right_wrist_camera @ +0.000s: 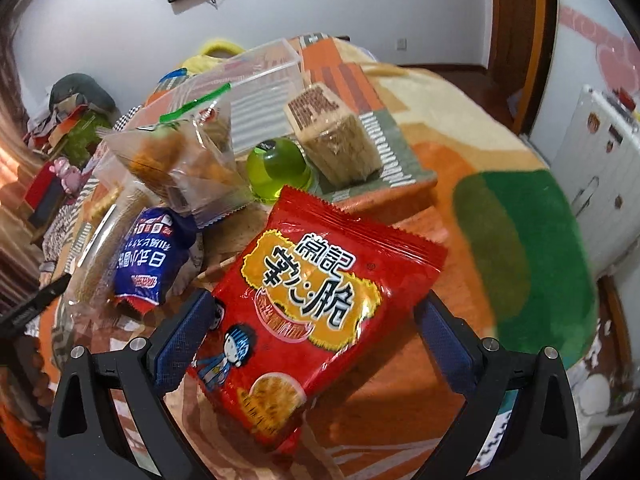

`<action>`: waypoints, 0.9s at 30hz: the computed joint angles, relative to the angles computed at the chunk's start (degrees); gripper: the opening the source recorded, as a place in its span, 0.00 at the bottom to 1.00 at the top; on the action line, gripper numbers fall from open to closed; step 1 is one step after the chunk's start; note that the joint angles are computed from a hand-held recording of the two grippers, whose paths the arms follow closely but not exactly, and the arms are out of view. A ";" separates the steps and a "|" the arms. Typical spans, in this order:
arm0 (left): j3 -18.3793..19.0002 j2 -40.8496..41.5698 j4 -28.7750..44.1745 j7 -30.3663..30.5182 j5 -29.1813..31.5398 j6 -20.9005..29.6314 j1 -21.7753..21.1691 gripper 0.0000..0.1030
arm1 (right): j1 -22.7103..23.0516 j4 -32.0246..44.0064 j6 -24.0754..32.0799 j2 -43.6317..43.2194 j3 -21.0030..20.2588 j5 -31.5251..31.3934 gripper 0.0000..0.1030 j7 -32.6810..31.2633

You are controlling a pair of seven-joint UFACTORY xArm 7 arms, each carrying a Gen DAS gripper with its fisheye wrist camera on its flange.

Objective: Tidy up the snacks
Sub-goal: 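Grasp the barcoded biscuit roll with the left tool while the right tool grasps the red chip bag, then carry the biscuit roll and chip bag into the clear box and open both tools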

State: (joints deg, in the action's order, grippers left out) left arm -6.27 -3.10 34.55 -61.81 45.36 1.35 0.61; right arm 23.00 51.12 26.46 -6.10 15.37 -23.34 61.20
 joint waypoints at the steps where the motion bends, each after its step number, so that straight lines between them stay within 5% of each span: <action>1: 0.03 0.47 0.15 -0.53 0.62 -0.11 0.26 0.98 | 0.07 0.17 -0.11 0.29 -0.01 0.29 0.96 -0.08; 9: 4.04 3.27 3.13 -14.29 16.55 0.78 -1.15 0.84 | 1.13 2.52 0.99 2.76 0.22 -1.32 0.96 -0.58; 16: 5.61 4.30 5.54 -17.59 21.14 4.99 -2.92 0.45 | 1.77 1.17 -0.31 1.73 -0.54 -1.58 0.62 -1.66; 19: 5.99 3.61 5.08 -18.16 22.19 4.64 -2.99 0.44 | 1.65 3.30 -0.76 3.53 -0.43 -1.36 0.55 -1.87; 27: 3.36 -2.28 1.01 -12.78 17.04 2.74 -0.95 0.44 | 1.29 1.81 -3.13 1.38 -0.82 -1.67 0.54 -1.82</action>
State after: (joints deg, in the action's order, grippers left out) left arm -2.90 -5.38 35.56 -74.60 62.40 4.09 -0.34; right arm 24.30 52.94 23.33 -4.72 14.55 -25.01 59.38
